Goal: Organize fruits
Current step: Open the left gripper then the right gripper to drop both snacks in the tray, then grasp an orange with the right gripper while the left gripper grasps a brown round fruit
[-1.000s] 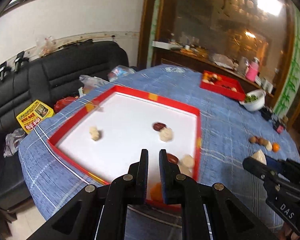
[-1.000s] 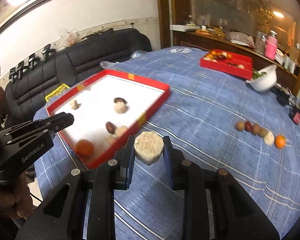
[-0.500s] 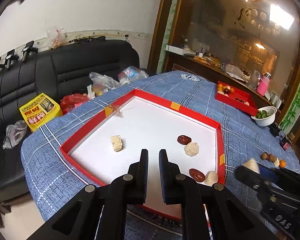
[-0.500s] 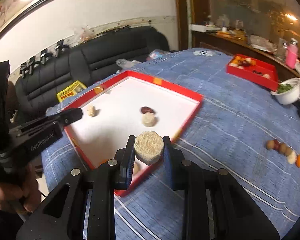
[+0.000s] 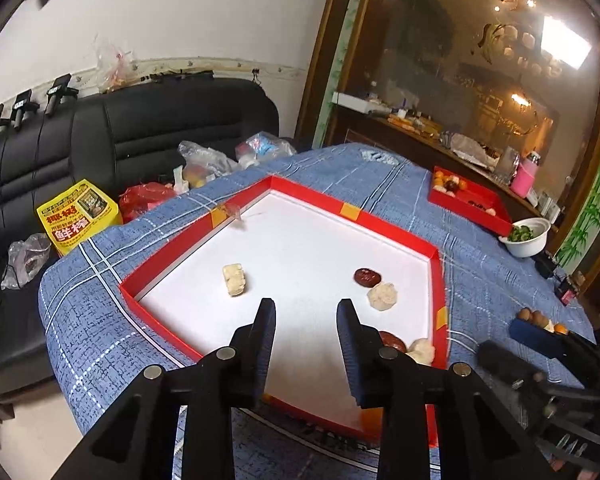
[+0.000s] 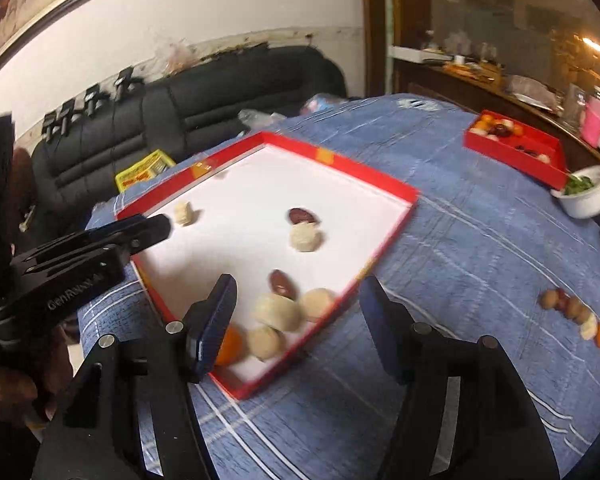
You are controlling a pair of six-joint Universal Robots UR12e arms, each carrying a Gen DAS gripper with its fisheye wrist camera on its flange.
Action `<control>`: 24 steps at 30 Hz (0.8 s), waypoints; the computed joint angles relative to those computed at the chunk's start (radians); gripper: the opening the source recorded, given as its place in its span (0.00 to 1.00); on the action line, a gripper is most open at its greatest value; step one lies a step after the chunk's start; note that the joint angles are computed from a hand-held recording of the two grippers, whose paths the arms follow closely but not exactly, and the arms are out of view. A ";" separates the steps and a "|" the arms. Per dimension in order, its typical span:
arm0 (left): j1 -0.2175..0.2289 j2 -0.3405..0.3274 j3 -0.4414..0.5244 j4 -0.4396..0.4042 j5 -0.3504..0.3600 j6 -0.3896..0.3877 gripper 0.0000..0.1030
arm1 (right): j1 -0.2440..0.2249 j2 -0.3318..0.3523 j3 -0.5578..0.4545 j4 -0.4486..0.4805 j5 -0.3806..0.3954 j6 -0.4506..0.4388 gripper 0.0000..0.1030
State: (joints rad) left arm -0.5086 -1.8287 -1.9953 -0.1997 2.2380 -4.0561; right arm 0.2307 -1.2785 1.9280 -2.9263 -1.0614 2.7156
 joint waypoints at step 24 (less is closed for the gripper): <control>-0.077 -0.165 0.232 -0.026 -0.183 0.274 0.38 | -0.271 0.016 0.022 -0.046 -0.206 0.391 0.62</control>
State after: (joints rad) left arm -0.5851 -1.9935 -1.7630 -0.2259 2.0552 -3.7818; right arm -0.0401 -1.2629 1.9500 -2.9720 -1.2671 3.1069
